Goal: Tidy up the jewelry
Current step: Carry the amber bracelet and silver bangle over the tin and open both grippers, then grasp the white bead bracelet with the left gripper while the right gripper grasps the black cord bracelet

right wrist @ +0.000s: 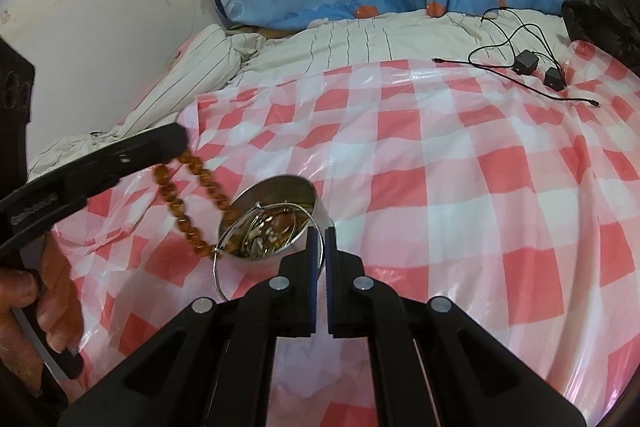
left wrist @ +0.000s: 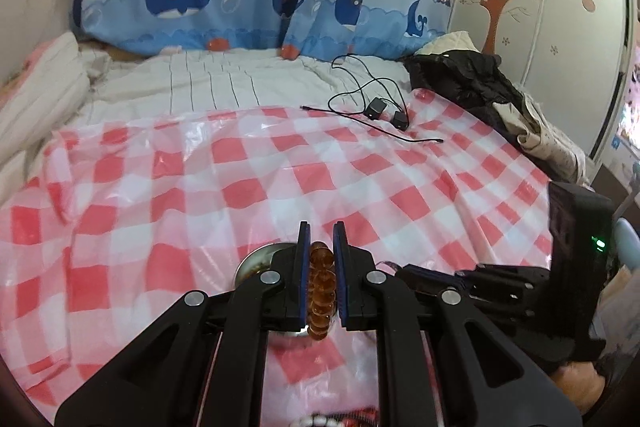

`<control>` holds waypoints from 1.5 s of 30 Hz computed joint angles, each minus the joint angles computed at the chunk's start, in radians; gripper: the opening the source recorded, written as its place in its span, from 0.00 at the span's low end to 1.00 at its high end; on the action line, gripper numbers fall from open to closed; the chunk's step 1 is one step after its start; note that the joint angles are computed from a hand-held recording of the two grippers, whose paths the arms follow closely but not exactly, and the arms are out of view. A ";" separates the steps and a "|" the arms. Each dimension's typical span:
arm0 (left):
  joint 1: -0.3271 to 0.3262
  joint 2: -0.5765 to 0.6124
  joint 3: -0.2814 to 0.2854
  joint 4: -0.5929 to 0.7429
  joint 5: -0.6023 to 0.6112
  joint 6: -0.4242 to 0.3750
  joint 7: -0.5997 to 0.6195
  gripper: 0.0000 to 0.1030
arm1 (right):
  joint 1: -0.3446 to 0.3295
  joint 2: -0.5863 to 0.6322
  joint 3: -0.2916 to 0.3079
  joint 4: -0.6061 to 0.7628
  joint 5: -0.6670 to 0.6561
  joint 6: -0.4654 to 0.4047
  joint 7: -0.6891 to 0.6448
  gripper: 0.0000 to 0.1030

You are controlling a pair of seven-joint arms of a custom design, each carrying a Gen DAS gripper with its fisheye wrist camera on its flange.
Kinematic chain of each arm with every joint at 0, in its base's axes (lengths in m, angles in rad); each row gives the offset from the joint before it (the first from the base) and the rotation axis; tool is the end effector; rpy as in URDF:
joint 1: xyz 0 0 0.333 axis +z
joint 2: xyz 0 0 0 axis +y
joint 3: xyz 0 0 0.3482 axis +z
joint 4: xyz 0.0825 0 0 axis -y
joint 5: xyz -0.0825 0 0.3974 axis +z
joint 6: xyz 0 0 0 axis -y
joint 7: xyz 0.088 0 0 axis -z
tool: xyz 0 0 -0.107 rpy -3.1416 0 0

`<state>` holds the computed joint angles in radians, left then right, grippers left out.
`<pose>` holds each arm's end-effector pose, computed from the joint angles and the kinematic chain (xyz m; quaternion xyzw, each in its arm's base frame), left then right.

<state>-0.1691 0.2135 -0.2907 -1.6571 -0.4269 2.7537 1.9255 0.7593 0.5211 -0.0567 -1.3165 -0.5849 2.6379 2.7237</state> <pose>0.6384 -0.2729 0.6183 -0.4701 0.7559 -0.4323 0.1438 0.5834 0.5283 0.5533 -0.6247 0.6443 -0.1825 0.4016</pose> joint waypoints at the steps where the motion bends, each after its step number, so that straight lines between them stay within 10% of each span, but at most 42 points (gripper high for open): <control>1: -0.004 0.031 0.007 0.034 0.014 -0.030 -0.023 0.10 | -0.003 0.007 0.002 0.012 0.004 -0.006 -0.008 0.04; 5: -0.034 0.105 0.058 0.120 0.152 -0.148 -0.180 0.12 | -0.015 0.056 0.013 0.084 0.040 -0.042 -0.064 0.04; 15: 0.027 0.008 0.059 0.001 0.182 -0.120 -0.202 0.29 | -0.012 0.259 0.012 0.418 0.162 -0.179 -0.251 0.04; 18: 0.036 -0.029 0.059 -0.041 0.163 -0.118 -0.192 0.33 | 0.002 0.319 -0.014 0.515 0.188 -0.229 -0.268 0.23; 31: -0.008 -0.302 0.093 -0.424 0.194 -0.077 -0.136 0.49 | 0.063 -0.124 0.029 -0.226 0.051 -0.089 0.035 0.49; 45: -0.023 -0.344 0.086 -0.499 0.446 -0.054 -0.207 0.54 | 0.042 -0.033 0.093 -0.106 0.048 -0.208 -0.017 0.73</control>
